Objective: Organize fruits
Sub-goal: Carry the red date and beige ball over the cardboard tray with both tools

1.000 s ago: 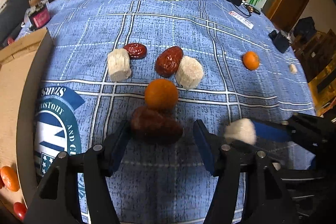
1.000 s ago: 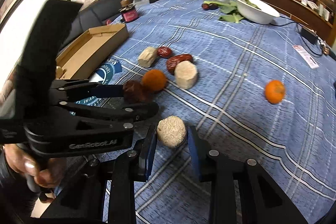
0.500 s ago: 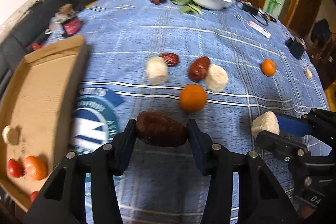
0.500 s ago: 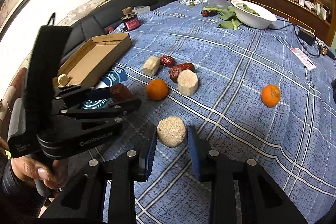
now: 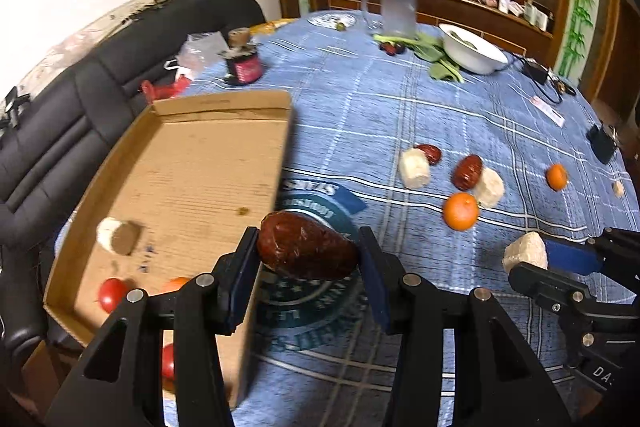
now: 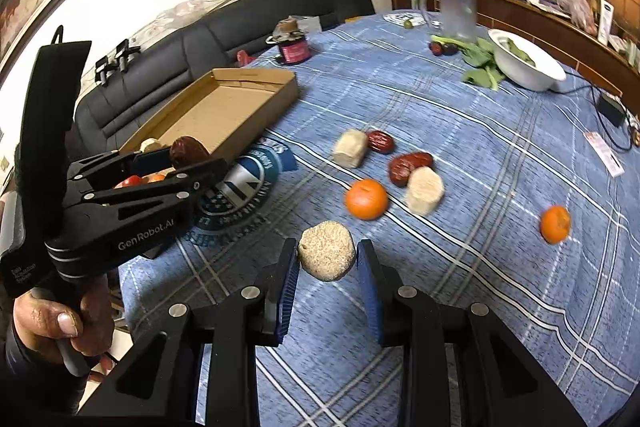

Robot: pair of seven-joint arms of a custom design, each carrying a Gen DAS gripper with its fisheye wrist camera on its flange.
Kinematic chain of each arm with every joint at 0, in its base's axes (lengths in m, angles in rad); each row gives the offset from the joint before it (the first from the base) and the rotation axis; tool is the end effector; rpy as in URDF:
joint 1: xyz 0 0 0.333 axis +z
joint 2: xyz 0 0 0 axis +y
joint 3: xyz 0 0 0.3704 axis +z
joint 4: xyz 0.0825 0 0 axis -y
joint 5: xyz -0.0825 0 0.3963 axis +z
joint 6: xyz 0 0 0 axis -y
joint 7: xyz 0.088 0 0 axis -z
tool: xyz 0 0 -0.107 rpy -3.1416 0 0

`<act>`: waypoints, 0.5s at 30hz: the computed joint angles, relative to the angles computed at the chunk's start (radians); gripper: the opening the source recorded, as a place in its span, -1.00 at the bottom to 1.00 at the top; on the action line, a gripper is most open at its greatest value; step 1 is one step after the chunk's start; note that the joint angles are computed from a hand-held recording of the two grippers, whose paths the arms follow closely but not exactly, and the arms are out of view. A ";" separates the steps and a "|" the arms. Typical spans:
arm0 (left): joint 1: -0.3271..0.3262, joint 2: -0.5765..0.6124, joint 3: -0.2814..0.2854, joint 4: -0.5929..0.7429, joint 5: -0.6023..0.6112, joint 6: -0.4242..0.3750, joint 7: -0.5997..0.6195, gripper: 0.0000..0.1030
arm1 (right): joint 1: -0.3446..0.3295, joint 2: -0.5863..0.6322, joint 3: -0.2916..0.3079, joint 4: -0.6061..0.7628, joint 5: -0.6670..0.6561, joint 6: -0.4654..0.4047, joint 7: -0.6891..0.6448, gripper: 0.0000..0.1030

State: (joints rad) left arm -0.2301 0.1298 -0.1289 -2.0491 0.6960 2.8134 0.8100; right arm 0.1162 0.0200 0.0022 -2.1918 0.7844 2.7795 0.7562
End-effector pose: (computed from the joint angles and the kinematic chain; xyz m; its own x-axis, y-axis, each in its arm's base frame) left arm 0.5798 -0.2475 0.4887 -0.1514 -0.9852 -0.0806 -0.7321 0.1665 -0.6605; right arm 0.5805 0.0375 0.4775 0.3173 -0.9353 -0.1567 -0.7610 -0.1526 -0.6305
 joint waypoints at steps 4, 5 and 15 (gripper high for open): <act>0.009 -0.015 0.011 -0.013 0.031 0.006 -0.032 -0.09 | 0.011 0.006 0.010 0.016 -0.007 0.000 0.002 -0.42; 0.014 -0.019 0.012 -0.017 0.033 0.007 -0.036 -0.09 | 0.013 0.008 0.013 0.020 -0.008 0.000 0.003 -0.42; 0.056 -0.039 0.014 -0.039 0.046 0.019 -0.056 -0.09 | 0.039 0.038 0.043 0.074 -0.008 -0.011 0.000 -0.43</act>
State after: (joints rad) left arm -0.1740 0.0909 -0.1153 -2.0878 0.7421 2.8319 0.7538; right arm 0.1548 0.0579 0.0449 -2.1178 0.7763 2.7686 0.7562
